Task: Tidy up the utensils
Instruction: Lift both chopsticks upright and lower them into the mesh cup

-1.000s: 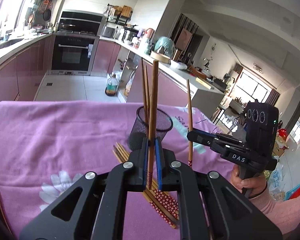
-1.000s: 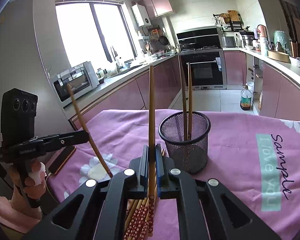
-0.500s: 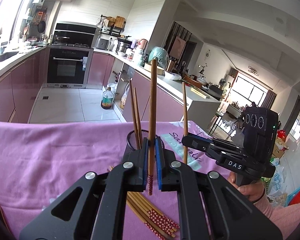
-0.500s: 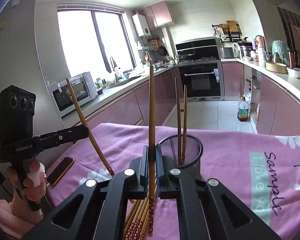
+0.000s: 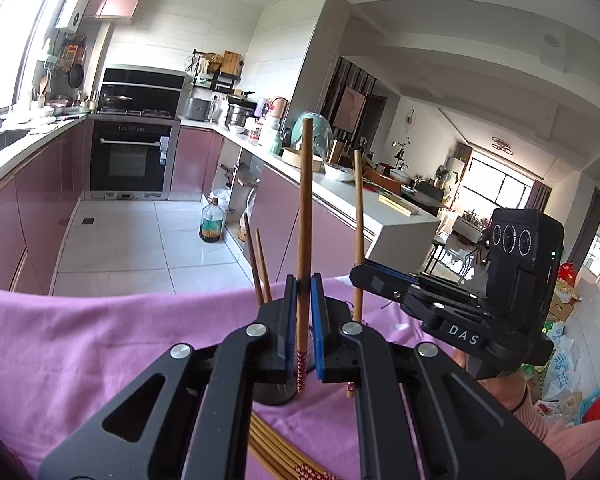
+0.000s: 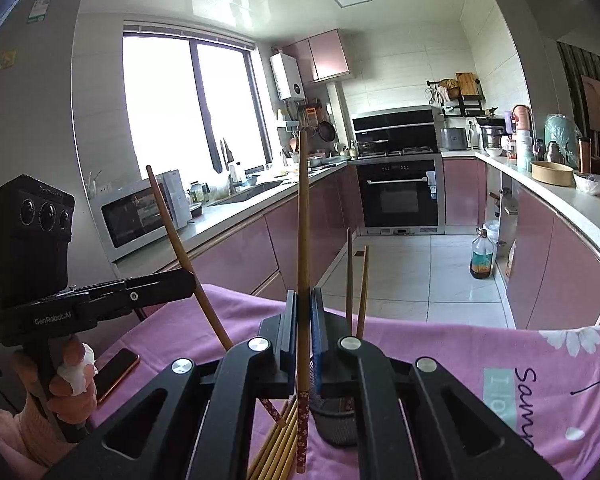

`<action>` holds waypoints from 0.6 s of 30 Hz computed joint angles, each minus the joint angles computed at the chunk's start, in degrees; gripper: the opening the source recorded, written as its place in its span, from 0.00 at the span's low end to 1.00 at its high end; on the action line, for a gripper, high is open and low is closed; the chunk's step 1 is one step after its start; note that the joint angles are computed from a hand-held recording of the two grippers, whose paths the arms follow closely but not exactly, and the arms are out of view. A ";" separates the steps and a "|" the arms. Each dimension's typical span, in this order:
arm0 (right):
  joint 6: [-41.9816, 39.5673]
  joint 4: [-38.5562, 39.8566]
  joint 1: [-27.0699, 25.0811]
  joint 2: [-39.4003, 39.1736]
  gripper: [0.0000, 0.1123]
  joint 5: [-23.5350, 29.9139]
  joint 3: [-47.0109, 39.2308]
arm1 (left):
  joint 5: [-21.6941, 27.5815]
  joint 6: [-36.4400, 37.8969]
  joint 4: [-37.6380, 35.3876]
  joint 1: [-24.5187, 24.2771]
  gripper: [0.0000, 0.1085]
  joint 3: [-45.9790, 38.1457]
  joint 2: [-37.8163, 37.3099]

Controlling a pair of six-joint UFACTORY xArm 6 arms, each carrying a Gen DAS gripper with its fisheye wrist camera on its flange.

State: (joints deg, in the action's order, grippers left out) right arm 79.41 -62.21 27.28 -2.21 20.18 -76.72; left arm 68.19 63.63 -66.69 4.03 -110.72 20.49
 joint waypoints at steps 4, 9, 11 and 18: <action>-0.41 0.11 -0.59 1.45 0.05 0.16 -1.79 | -0.88 -0.68 0.14 -0.94 0.07 -2.10 1.02; 0.50 -1.32 -1.04 3.01 0.05 0.83 -3.76 | -3.08 -0.01 0.76 -2.40 0.07 -2.17 0.94; 1.08 -1.77 -0.99 3.59 0.05 1.27 -4.55 | -3.79 0.66 1.16 -2.92 0.07 -1.11 0.20; 0.97 -0.88 -1.76 6.57 0.05 1.94 -7.49 | -8.19 0.80 4.51 -5.45 0.07 1.33 -0.55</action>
State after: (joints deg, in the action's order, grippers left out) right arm 80.38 -63.09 25.52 4.35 22.12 -84.21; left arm 60.00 64.44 -62.17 -1.42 -109.39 19.93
